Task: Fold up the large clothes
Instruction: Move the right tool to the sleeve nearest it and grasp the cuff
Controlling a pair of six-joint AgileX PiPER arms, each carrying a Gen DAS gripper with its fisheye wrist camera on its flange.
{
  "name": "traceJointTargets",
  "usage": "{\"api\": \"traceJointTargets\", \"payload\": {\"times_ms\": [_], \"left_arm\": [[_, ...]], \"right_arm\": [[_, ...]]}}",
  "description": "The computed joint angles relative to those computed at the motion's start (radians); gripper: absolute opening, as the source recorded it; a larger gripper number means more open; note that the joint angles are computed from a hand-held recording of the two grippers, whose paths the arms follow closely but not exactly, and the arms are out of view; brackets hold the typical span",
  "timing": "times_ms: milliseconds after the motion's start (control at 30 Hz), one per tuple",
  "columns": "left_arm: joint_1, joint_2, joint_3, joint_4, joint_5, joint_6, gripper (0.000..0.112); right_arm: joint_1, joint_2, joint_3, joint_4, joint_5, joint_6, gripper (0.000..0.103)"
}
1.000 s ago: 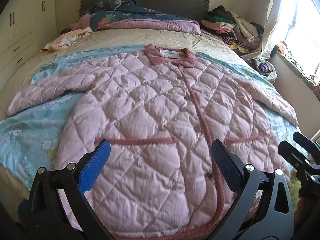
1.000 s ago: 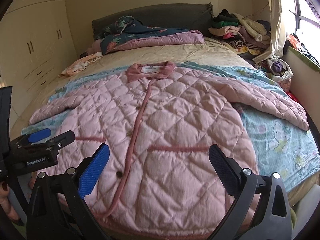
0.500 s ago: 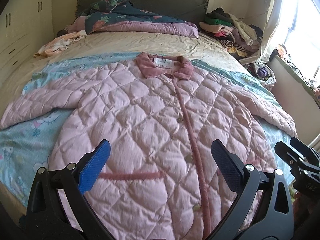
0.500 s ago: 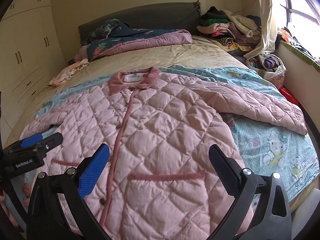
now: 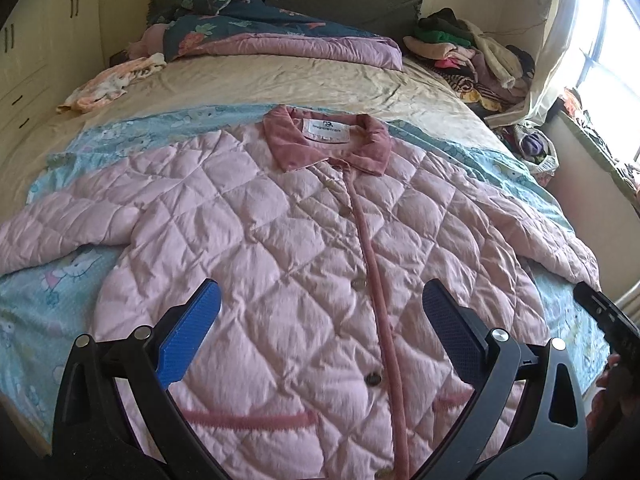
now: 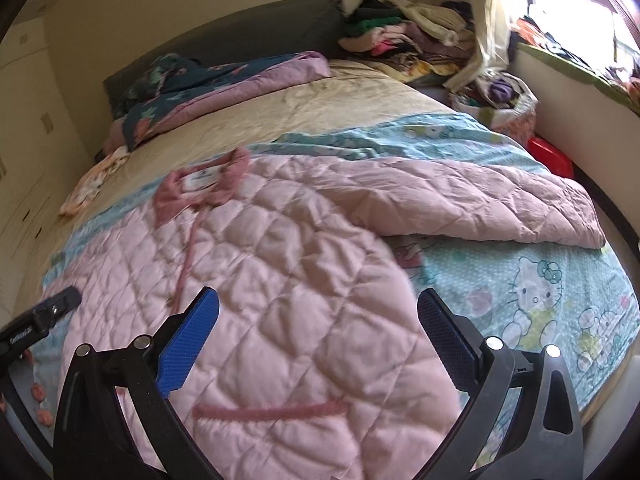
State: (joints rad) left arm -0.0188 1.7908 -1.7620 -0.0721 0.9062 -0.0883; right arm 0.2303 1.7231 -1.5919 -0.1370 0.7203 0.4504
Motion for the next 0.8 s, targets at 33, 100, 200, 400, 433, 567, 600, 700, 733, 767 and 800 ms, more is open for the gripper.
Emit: {"api": "traceJointTargets", "payload": {"times_ms": [33,100,200,400,433,567,600,700,733,767,800], "left_arm": [[-0.002,0.014,-0.016,-0.001,0.006,0.0,0.095],[-0.011,0.056,-0.071,0.009,0.028,-0.01,0.095],[-0.019,0.114,-0.148,-0.007,0.061,0.002,0.095],[-0.045,0.23,-0.304,0.014,0.119,-0.029,0.095],[-0.048,0.251,-0.334,0.019,0.131,-0.036,0.095],[-0.053,0.339,-0.459,0.017,0.182,-0.048,0.095],[-0.053,0.357,-0.485,0.016,0.194,-0.049,0.095],[-0.055,0.419,-0.577,0.023,0.232,-0.062,0.095],[-0.057,0.451,-0.627,0.029,0.254,-0.071,0.095],[-0.058,0.483,-0.682,0.035,0.28,-0.078,0.095],[-0.058,0.508,-0.725,0.04,0.3,-0.083,0.095]], "right_arm": [[-0.015,0.013,-0.015,0.005,0.007,-0.003,0.099],[-0.052,0.038,-0.042,0.022,0.011,-0.011,0.099],[-0.096,0.075,-0.083,0.035,0.024,-0.011,0.099],[-0.199,0.154,-0.154,0.081,0.039,-0.019,0.099],[-0.221,0.17,-0.164,0.095,0.041,-0.018,0.099],[-0.285,0.216,-0.191,0.13,0.044,-0.022,0.099],[-0.296,0.223,-0.196,0.132,0.046,-0.018,0.099],[-0.346,0.252,-0.214,0.17,0.045,-0.024,0.099],[-0.363,0.262,-0.22,0.184,0.043,-0.025,0.099],[-0.379,0.275,-0.229,0.195,0.044,-0.024,0.099],[-0.389,0.284,-0.236,0.2,0.044,-0.023,0.099]]}}
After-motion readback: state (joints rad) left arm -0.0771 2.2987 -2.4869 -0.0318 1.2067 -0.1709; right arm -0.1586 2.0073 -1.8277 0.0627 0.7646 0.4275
